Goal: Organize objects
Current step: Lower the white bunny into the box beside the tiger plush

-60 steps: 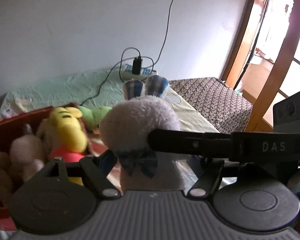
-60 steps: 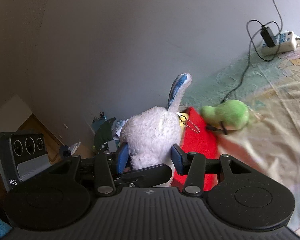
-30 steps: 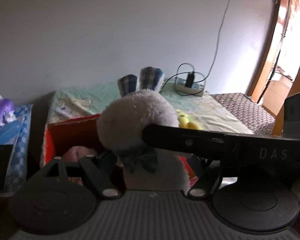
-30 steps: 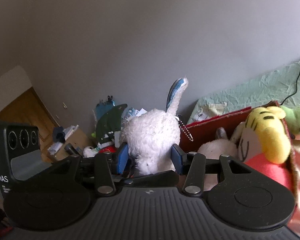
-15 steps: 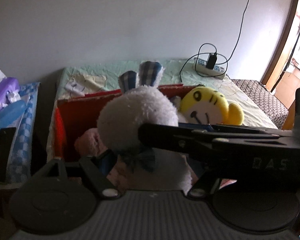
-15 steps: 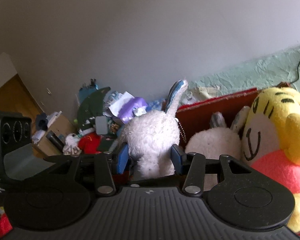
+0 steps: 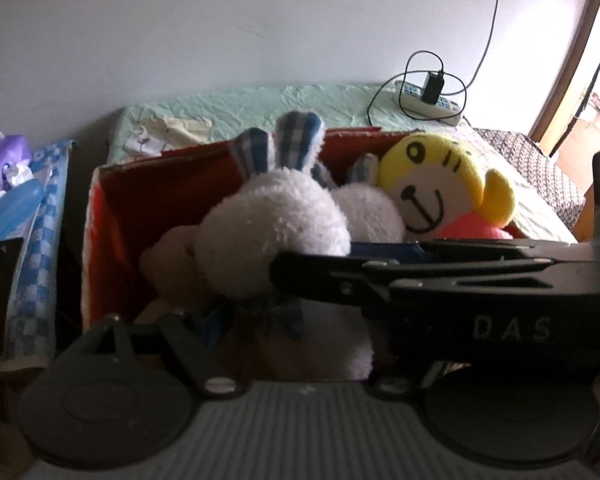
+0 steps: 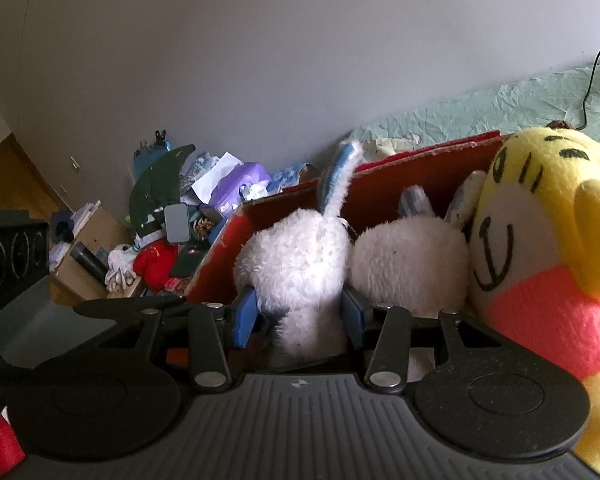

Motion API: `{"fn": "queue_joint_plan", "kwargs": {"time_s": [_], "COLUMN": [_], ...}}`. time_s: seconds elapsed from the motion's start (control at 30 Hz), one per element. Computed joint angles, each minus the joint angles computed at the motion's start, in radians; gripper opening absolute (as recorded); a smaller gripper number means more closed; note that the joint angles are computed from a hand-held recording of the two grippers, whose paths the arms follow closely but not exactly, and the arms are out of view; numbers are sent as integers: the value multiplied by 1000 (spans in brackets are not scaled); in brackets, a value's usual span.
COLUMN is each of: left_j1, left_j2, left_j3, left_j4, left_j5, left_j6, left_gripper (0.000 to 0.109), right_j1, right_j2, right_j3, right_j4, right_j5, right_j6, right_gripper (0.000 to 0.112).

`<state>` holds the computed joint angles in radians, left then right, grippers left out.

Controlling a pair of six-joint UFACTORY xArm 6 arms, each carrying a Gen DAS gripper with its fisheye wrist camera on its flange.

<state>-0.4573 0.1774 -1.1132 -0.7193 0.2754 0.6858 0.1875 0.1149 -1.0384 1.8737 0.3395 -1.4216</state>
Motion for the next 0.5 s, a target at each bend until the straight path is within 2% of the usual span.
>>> {"fn": "queue_joint_plan", "kwargs": {"time_s": [0.13,0.3,0.37,0.5], "left_j1": [-2,5,7,16], "left_j2": [-5,-19,-28,-47], "left_j3": [5,20,27,43], "left_j4": [7,23,24,23], "left_j5": [15,25,22,15], "left_j6": [9,-1,0,-4], "left_gripper": [80,80,80,80], "right_j1": [-1,-3,-8,-33], "right_j2": [3,-29,-46,-75], "right_j3": [4,26,34,42], "right_j4": [-48,-1,50,290], "right_j5": [12,16,11,35], "right_j6": [62,0,-47,-254], "right_gripper": [51,52,52,51]}}
